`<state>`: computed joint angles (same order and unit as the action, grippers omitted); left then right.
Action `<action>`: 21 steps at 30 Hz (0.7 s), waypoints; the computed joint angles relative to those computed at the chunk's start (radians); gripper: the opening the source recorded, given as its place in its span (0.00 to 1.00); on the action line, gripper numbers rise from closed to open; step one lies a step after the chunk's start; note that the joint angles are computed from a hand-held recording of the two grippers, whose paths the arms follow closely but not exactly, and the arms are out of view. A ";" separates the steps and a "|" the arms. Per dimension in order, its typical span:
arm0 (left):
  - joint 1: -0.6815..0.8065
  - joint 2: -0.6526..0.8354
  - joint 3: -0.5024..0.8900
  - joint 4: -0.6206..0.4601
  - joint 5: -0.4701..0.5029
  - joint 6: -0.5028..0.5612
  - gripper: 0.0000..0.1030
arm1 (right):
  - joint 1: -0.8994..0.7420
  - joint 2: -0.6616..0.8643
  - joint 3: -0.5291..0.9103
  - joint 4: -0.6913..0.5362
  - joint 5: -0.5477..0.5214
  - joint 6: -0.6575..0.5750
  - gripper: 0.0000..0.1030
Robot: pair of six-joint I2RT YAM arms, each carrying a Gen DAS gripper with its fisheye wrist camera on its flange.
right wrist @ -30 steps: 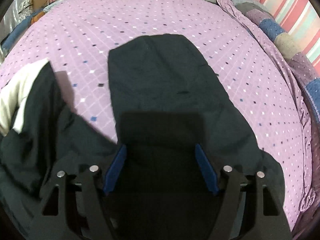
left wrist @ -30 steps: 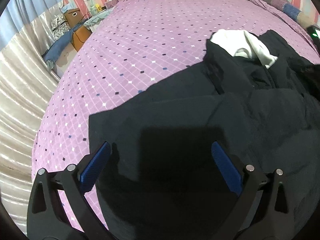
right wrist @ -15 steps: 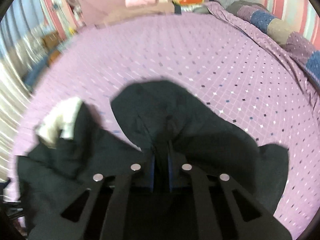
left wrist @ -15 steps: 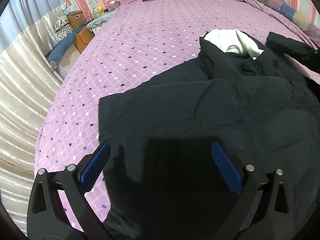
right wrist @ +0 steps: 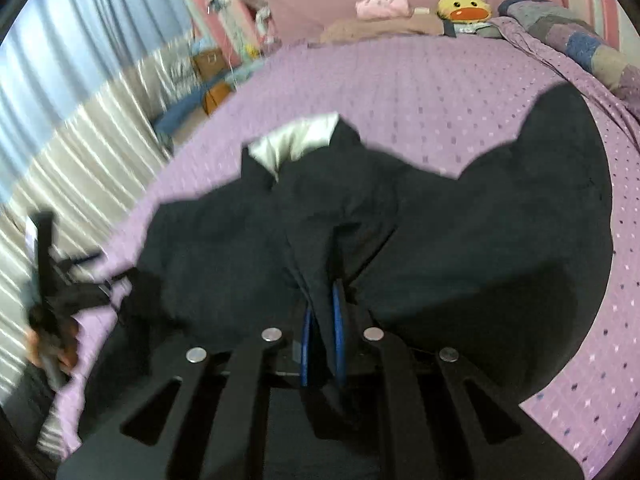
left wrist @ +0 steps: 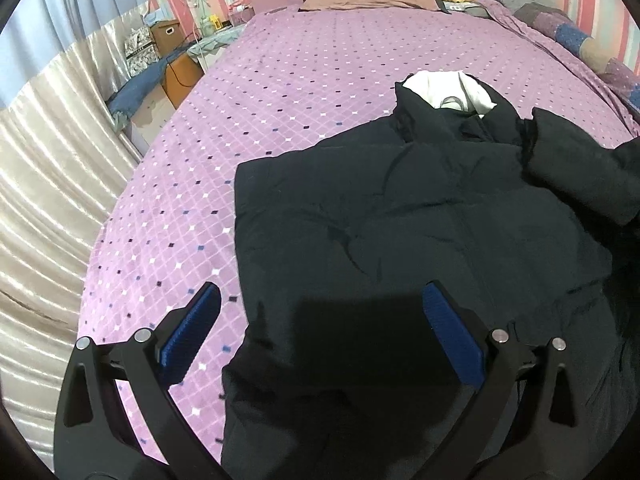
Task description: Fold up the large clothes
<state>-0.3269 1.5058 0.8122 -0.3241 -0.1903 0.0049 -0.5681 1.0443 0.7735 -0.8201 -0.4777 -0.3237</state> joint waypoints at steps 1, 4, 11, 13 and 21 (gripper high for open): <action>-0.004 -0.009 -0.006 -0.005 -0.010 -0.001 0.97 | 0.027 -0.016 -0.027 0.029 0.050 -0.004 0.09; -0.013 0.000 -0.006 -0.008 -0.023 -0.005 0.97 | 0.084 -0.036 -0.064 0.084 0.150 0.004 0.13; -0.044 0.059 0.054 -0.035 -0.025 -0.017 0.97 | 0.025 -0.070 0.033 -0.038 0.125 -0.016 0.56; -0.070 0.069 0.092 -0.049 -0.020 -0.020 0.97 | -0.066 -0.088 0.105 -0.114 0.087 -0.081 0.60; -0.223 0.215 0.326 -0.093 0.007 -0.057 0.97 | -0.485 0.109 0.229 -0.134 0.008 -0.363 0.66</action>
<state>-0.5503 1.7210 1.1380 -0.4175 -0.1833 -0.0517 -1.0534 1.1530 1.0027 -0.9539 -0.4692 -0.6868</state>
